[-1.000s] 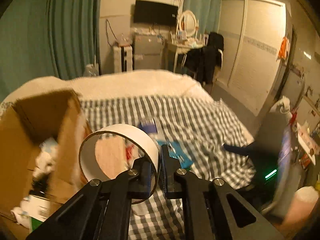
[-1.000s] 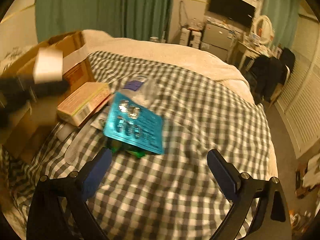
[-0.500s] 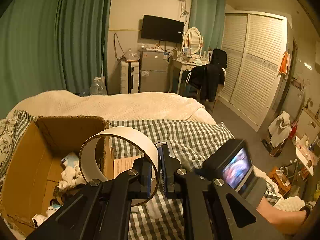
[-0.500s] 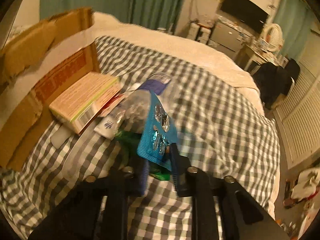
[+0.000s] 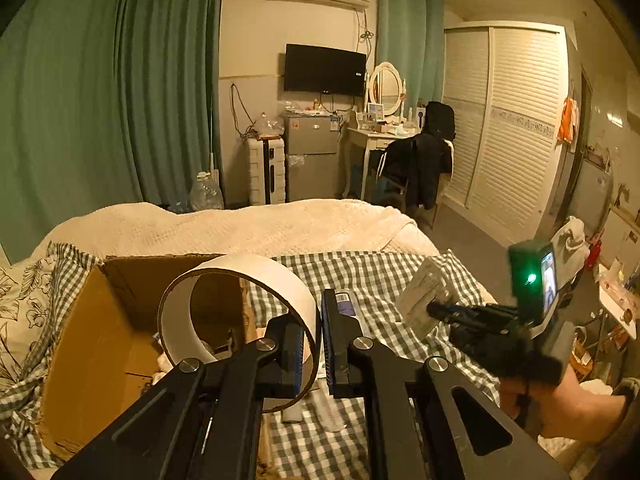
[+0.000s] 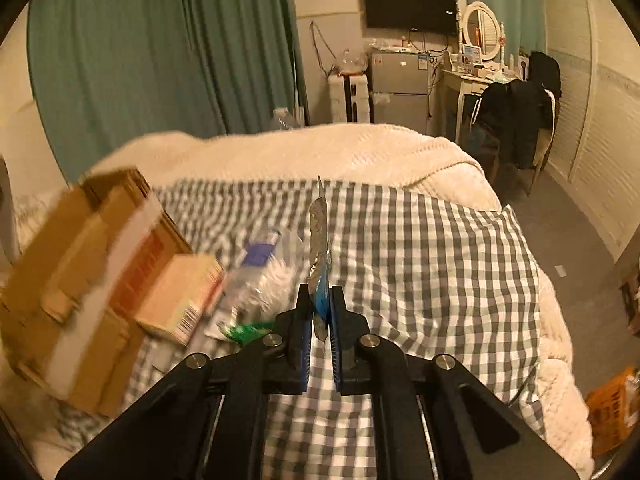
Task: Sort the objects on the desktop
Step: 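Carry the tape roll and blue blister pack over the cardboard box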
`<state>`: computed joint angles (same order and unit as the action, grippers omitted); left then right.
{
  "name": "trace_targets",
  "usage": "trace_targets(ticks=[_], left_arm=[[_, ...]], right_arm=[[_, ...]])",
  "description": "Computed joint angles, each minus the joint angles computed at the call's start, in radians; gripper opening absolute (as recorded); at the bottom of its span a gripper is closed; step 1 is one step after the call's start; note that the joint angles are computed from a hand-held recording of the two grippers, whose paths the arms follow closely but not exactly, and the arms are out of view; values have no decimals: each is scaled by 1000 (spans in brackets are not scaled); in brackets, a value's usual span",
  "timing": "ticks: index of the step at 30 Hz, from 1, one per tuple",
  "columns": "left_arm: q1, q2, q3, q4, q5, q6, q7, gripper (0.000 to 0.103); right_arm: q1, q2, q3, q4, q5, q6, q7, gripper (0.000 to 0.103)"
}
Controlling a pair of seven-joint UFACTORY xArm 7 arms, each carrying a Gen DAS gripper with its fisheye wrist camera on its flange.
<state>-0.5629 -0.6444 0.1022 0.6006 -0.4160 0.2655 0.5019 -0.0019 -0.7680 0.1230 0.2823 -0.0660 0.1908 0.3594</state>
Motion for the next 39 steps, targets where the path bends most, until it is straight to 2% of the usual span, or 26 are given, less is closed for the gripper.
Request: trace_targets(ticks=[6,14,22,29,36,39], left_arm=[[31,-8,15,19,7,26,0,9],[115,-52,0,23,60,60,-17,9],[174,-61,35,56,79,107,7,9],[233,-34,52,77,81,122,16,9],[260,-7,72,68,76,106,55,9],[271,9,74,68,72,102,61,9]], right_arm=[[68,-102,-30,2,24,44,-29,7],[110,-157,44,92,38,120,20,7],[71,-43,107,291,18,186,128,7],[96,130,175,472,-41,182,181,7],[112,223,261,499,-144,95,245,7],[96,241,292,491,-196,71,278,7]])
